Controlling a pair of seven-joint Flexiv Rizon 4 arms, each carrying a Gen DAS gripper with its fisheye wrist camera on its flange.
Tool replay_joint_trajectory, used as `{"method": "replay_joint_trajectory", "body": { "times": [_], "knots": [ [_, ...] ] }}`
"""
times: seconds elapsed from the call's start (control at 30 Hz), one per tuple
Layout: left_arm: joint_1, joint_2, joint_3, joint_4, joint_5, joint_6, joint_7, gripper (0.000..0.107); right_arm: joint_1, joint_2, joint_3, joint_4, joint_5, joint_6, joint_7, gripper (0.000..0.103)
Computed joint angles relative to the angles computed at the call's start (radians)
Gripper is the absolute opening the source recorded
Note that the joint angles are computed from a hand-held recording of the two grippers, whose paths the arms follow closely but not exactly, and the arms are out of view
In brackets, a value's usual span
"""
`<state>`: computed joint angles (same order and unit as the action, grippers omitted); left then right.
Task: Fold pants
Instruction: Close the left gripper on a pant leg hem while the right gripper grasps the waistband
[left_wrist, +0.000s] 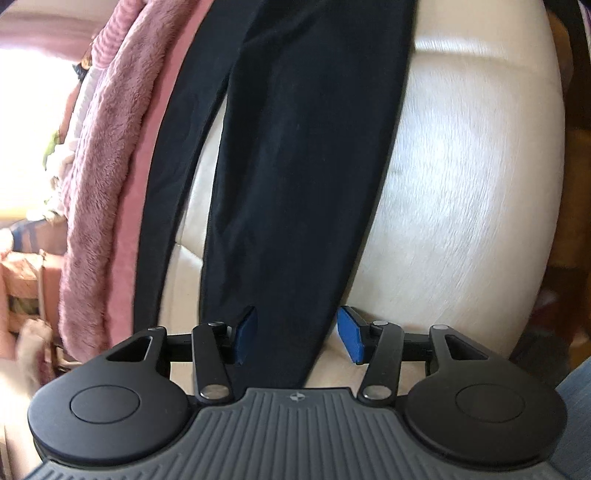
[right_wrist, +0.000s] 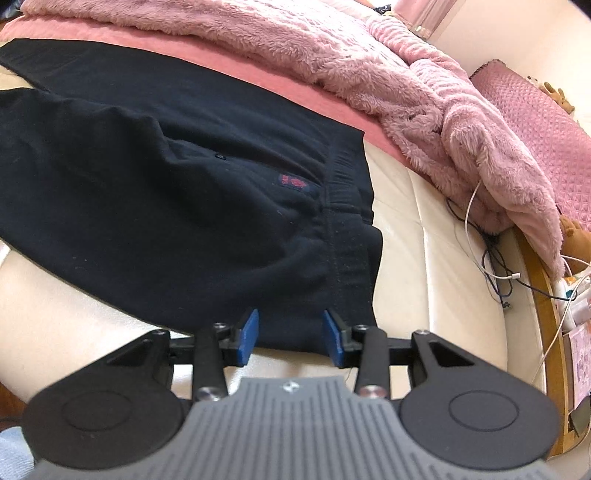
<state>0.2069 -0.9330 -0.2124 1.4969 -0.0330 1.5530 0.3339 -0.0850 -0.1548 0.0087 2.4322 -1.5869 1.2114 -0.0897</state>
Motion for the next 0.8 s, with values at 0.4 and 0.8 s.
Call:
{"method": "replay_joint_trajectory", "body": {
  "times": [0.4, 0.8],
  "knots": [
    [0.017, -0.026, 0.003, 0.021, 0.085, 0.137, 0.026, 0.039, 0.006, -0.002, 0.001, 0.000, 0.017, -0.018, -0.101, 0.035],
    [-0.044, -0.004, 0.056, 0.009, -0.011, 0.072, -0.171, 0.001, 0.014, 0.011, 0.006, 0.015, 0.065, -0.011, -0.180, 0.037]
  ]
}}
